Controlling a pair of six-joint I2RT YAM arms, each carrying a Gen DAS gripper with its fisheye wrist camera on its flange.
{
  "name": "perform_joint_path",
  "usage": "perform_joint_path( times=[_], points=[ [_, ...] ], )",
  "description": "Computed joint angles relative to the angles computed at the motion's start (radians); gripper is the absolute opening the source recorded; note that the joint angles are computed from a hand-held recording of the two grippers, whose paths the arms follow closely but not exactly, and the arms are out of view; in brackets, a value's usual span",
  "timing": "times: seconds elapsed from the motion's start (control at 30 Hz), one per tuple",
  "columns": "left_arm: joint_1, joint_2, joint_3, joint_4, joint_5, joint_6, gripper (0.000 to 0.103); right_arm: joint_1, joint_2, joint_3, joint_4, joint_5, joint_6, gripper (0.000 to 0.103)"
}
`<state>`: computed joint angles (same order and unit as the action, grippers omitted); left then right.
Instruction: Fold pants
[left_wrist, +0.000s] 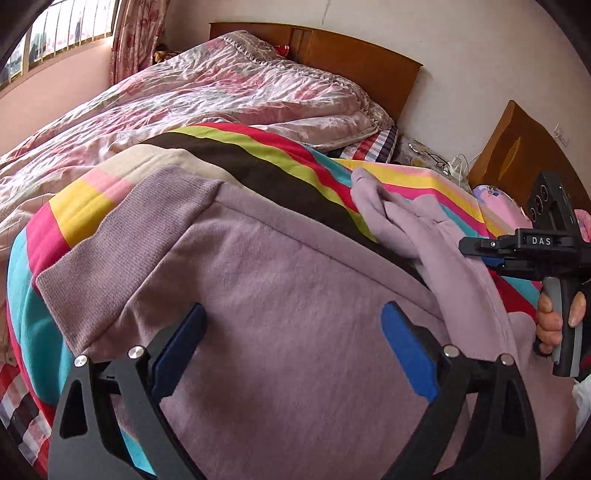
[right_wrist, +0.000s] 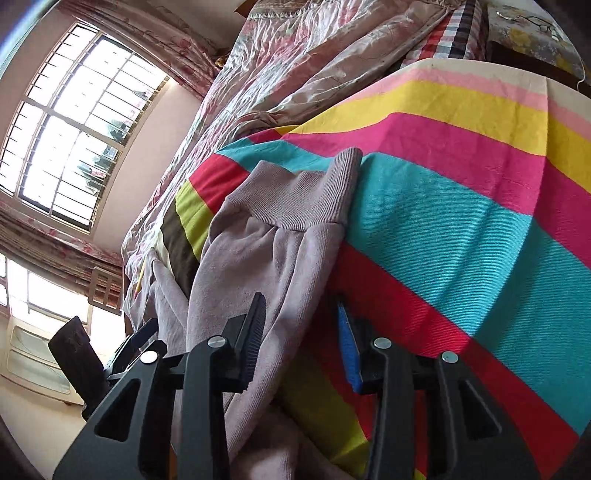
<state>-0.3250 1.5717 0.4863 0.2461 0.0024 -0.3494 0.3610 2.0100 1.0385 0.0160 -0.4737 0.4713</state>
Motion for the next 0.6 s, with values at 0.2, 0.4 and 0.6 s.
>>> perform_joint_path(
  times=[0.2, 0.4, 0.6],
  points=[
    [0.236, -0.583, -0.209, -0.179, 0.044, -0.041, 0.095, 0.257, -0.186, 0.073, -0.051, 0.219, -0.1, 0.007],
    [0.596, -0.843, -0.248, -0.371, 0.213, -0.007, 0.095, 0.554, 0.107, 0.572, -0.355, 0.267, -0.229, 0.018],
    [0.676, -0.885, -0.273, -0.469, 0.326, 0.095, 0.095, 0.519, 0.027, 0.364, -0.189, 0.23, -0.184, 0.052]
  ],
)
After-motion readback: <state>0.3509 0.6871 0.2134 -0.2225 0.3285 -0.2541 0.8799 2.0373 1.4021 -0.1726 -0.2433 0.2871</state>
